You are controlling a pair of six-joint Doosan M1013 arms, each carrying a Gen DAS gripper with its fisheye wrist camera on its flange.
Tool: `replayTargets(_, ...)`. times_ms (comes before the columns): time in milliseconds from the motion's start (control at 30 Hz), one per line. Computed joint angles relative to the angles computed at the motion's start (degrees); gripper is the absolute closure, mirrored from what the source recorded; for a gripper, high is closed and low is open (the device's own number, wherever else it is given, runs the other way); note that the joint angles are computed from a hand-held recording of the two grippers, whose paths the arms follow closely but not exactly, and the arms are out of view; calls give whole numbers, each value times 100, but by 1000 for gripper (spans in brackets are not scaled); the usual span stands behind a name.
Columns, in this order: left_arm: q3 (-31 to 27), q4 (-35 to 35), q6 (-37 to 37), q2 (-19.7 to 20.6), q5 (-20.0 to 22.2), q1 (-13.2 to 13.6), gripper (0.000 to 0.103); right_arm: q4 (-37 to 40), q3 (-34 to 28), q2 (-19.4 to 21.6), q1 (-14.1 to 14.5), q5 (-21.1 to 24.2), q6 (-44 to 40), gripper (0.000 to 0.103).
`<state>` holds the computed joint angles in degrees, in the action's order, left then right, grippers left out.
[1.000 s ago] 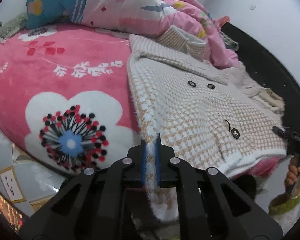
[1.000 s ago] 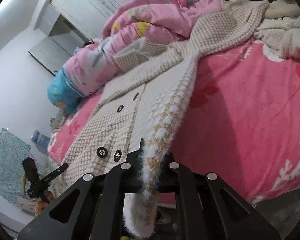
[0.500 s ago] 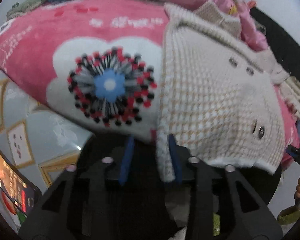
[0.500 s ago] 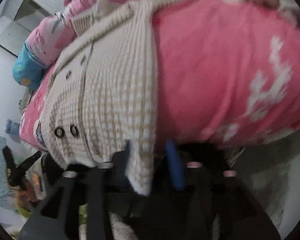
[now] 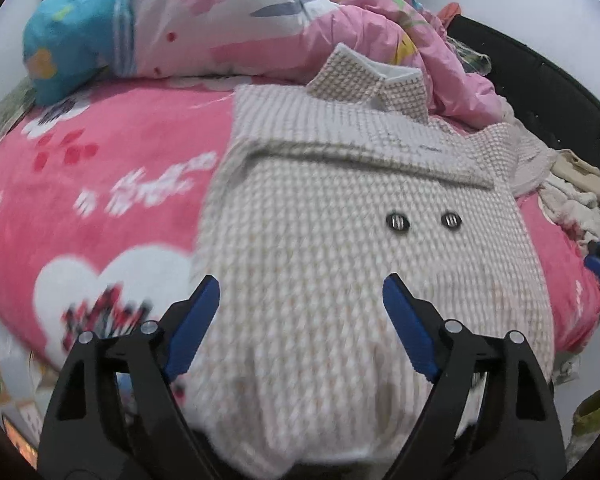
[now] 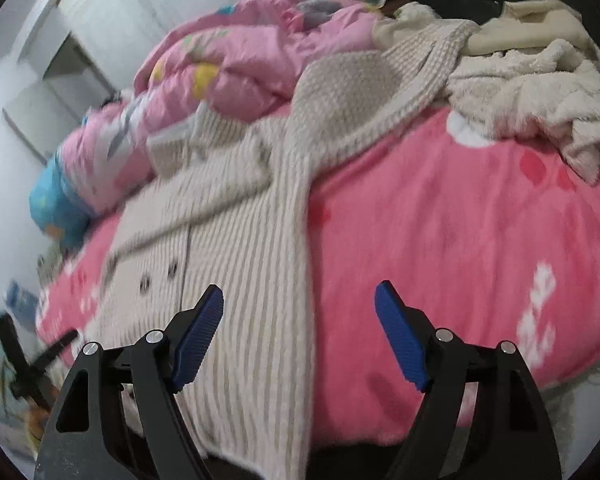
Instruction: Fold large clothes
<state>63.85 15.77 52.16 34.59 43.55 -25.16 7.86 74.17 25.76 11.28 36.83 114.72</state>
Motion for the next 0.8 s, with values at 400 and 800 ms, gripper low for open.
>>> replayTargets(400,-3289,480,214,2012,1485,157,22,-616,-2290,1408,-854,317,1220,31)
replayTargets(800,-4304,727,452,2702,1946,164,20,-1469,-4821,2935,-1184,1936,2155,80)
